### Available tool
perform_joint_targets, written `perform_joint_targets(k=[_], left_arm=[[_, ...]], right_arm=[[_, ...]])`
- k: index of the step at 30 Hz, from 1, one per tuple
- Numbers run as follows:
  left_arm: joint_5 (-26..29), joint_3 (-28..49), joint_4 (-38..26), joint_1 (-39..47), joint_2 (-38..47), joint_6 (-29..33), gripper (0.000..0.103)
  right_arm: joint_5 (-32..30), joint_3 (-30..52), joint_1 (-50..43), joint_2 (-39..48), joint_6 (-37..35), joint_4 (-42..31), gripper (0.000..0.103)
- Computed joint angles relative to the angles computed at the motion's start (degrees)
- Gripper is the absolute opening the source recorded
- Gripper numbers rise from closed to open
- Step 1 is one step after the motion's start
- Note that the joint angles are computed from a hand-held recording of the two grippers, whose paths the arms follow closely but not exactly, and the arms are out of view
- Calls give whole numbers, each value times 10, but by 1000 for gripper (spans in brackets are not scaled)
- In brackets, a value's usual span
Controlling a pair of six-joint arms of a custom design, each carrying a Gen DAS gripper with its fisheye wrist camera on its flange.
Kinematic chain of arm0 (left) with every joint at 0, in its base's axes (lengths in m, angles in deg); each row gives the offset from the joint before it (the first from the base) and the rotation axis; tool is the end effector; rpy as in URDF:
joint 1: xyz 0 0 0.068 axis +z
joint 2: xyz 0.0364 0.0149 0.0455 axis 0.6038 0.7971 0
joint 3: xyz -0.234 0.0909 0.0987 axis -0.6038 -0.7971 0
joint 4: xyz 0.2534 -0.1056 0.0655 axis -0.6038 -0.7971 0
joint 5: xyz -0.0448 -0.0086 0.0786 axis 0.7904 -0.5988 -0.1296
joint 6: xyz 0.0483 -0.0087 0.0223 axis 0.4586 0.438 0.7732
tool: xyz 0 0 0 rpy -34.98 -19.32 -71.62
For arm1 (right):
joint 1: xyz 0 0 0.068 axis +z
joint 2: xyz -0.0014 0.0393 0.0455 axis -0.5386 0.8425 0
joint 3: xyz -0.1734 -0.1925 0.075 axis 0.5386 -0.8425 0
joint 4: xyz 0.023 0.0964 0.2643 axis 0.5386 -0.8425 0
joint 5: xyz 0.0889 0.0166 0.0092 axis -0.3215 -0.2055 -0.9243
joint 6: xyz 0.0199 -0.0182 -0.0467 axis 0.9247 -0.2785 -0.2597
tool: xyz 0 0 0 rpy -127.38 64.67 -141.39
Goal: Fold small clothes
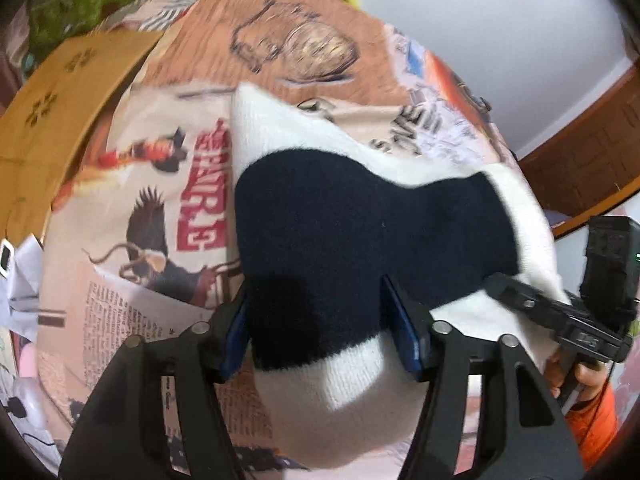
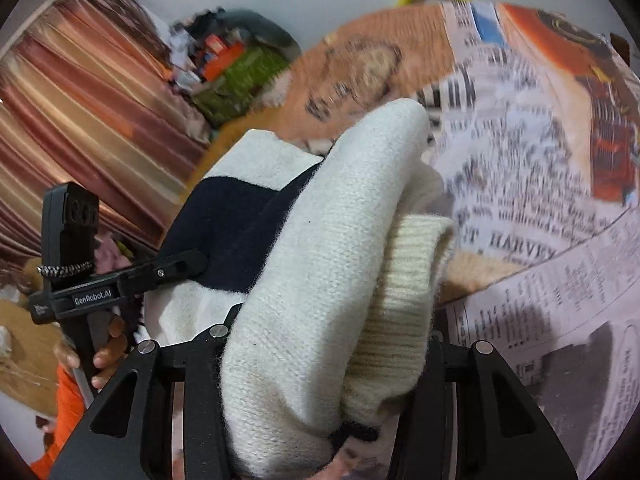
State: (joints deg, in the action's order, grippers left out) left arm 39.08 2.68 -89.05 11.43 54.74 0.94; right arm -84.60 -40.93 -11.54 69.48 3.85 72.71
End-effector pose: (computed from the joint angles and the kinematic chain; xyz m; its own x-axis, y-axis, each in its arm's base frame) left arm 0.2102 -0.1016 0.1048 -0.8623 -0.3317 -0.3826 -0.1945 0.9146 -0.3546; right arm 0.2502 0.1195 0.1261 -0.8100 -0.3108 -0.4974 -0.5669 0.6320 0.5283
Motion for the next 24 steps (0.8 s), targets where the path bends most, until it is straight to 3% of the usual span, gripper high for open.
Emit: perform_joint_targets(k=[4, 9, 13, 18, 24], left_arm=[[-20, -15, 0, -7, -28, -2, 69], [-156, 27, -129, -72, -108, -7, 69], [-230, 50, -180, -117, -174, 0, 69], [-336, 116, -213, -160, -111, 19, 69], [-256, 106, -151, -135, -8, 8, 69]], right_arm=[[5, 20, -3, 1, -36, -44, 52], [46, 21, -10, -65, -81, -92, 55], [99, 27, 3, -120, -102, -94, 56], [103, 46, 35, -156, -94, -58, 55], [123, 23, 90, -100, -75, 7, 55]])
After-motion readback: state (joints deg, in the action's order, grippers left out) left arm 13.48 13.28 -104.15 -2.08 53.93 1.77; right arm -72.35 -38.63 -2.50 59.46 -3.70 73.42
